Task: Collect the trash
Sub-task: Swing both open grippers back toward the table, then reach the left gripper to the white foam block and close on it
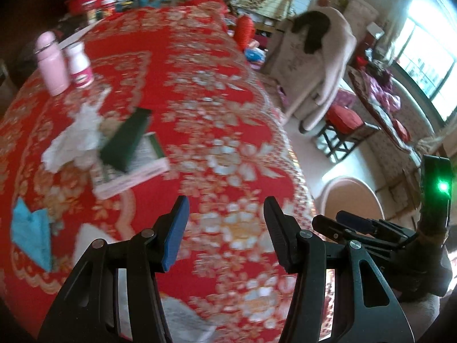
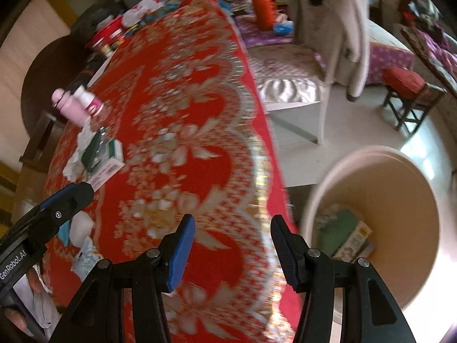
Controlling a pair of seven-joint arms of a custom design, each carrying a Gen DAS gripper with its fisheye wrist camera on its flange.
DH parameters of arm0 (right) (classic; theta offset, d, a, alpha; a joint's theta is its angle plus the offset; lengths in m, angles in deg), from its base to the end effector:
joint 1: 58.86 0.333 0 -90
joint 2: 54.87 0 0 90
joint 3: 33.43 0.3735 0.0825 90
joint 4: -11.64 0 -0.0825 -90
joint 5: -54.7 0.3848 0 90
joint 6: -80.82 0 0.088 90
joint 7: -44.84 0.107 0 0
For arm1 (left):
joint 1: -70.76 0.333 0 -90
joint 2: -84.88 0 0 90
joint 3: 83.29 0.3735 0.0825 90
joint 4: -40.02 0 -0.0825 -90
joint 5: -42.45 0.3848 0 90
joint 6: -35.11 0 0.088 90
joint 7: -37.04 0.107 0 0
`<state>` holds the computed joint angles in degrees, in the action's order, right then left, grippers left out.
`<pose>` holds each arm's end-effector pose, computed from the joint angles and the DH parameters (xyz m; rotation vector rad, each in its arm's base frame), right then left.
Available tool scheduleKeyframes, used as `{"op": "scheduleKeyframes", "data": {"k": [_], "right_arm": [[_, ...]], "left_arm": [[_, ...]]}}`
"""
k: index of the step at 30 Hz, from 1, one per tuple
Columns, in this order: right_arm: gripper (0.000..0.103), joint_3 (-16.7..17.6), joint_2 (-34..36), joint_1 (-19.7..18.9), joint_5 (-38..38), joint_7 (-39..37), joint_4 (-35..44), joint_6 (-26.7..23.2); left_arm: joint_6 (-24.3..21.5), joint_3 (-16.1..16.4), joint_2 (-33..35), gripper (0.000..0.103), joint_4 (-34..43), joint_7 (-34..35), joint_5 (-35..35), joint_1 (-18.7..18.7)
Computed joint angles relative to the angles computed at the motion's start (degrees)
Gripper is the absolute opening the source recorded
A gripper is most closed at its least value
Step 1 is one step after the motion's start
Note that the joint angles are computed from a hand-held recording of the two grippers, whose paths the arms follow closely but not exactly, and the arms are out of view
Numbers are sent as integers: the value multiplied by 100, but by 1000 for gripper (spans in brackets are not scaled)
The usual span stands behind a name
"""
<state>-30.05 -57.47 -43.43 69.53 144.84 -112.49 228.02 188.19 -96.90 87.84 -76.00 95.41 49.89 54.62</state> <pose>0.5332 0.1778 0.5201 -1.8532 1.9131 -0.0929 0.5297 -0.3040 0.5489 -1.9229 2.0437 -0.8071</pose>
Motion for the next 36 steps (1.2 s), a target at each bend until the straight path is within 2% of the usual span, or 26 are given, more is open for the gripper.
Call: {"op": "scheduleKeyframes", "data": {"k": [13, 27, 28, 29, 31, 36], "right_arm": [[53, 303, 795, 348, 137, -276, 941, -245], [54, 479, 1304, 636, 72, -234, 1638, -316], [56, 483, 1320, 644, 71, -230, 1660, -325], [68, 494, 1350, 656, 84, -230, 1690, -324], [76, 510, 1378, 665, 130, -248, 1705, -272], [76, 514, 1482, 705, 69, -212, 1823, -329]], "left_arm": [[-120, 252, -720, 53, -911, -121, -129, 564], [-71, 324, -1087, 53, -1322, -196, 28, 936], [-64, 332, -1097, 53, -1342, -159, -8, 943], [-61, 353, -1105, 53, -1364, -83, -88, 942], [-40, 382, -1119, 53, -1405, 58, -244, 937], [-36, 408, -1114, 53, -1454, 329, -499, 943]]}}
